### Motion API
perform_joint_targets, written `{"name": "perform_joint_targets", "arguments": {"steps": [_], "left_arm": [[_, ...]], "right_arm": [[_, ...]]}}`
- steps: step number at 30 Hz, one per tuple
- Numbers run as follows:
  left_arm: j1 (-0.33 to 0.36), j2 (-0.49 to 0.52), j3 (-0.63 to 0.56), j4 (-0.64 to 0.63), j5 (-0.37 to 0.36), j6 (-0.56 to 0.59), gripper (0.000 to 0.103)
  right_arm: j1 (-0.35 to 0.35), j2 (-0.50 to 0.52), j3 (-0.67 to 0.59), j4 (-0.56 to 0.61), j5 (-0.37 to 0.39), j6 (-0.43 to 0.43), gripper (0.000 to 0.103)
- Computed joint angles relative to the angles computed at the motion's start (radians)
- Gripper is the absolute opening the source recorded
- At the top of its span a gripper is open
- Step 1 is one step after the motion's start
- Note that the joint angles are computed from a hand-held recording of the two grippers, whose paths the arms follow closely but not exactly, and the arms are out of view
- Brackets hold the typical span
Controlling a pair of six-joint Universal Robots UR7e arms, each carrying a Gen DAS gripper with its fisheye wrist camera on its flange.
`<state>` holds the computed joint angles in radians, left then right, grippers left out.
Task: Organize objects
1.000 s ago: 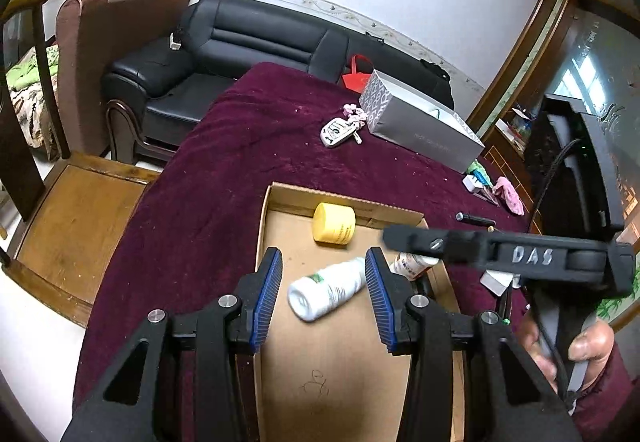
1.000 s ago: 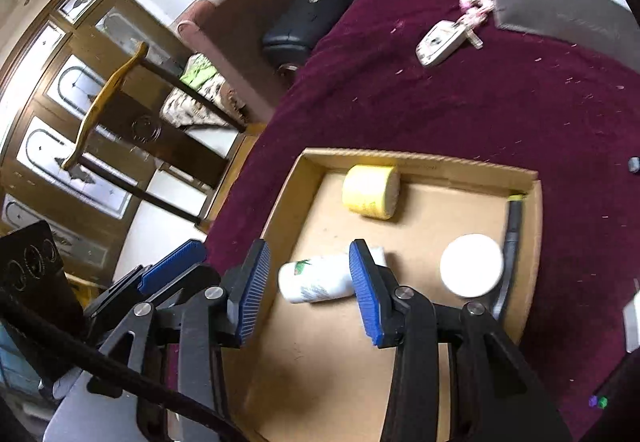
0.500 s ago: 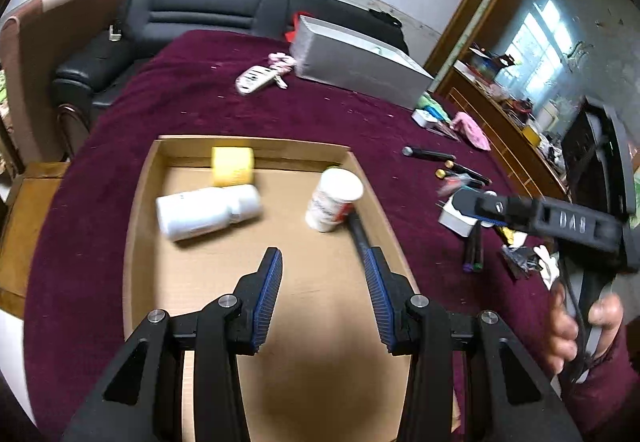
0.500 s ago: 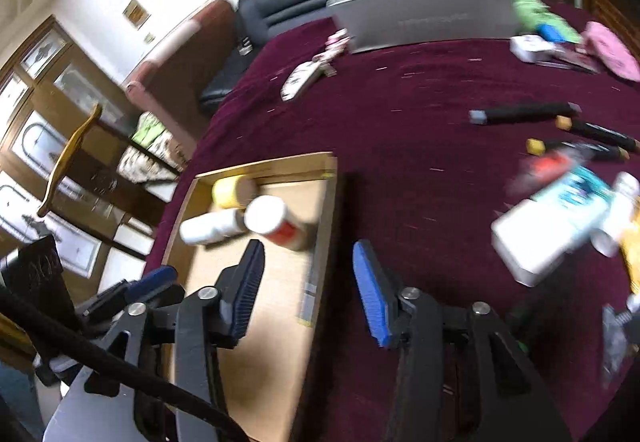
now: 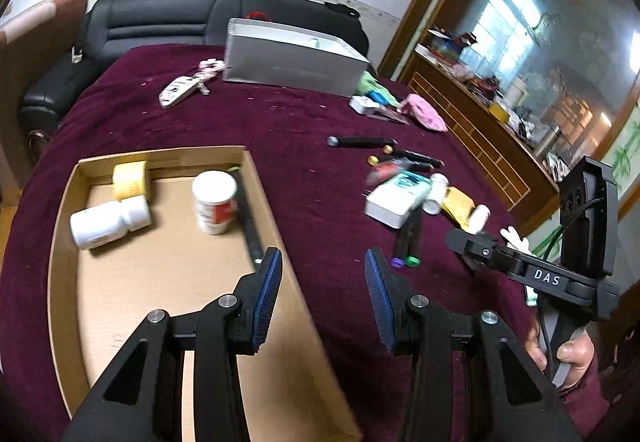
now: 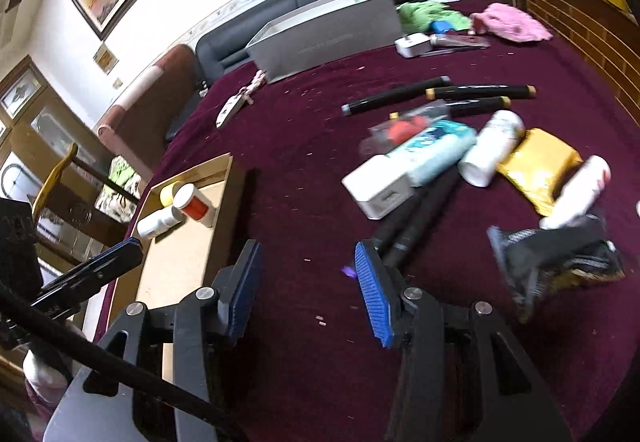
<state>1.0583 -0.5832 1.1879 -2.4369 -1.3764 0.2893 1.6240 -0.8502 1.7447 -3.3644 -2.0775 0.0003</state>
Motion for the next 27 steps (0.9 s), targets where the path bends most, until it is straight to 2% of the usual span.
{"name": "perform_joint_targets", "arguments": {"steps": [3, 5, 13, 27], "left_arm": [[-0.023, -0.007, 0.033, -0.015, 0.008, -0.005, 0.038], [-0.036, -0.01, 0.052, -0.025, 0.01, -0.015, 0.044], [-0.087, -0.007, 0.113, -0.041, 0.02, -0.022, 0.044], [-0.129, 0.014, 0.144, -0.023, 0.048, -0.029, 0.044]], "right_arm": [[-0.011, -0.028, 0.054, -0.054, 0.002, -0.004, 0.05], [-0.015, -0.043, 0.089, -0.094, -0.006, -0.013, 0.049], [-0.04, -0.104, 0.213, -0.228, -0.006, -0.018, 0.053], [-0.094, -0.177, 0.333, -0.332, 0.037, 0.009, 0.053]]}}
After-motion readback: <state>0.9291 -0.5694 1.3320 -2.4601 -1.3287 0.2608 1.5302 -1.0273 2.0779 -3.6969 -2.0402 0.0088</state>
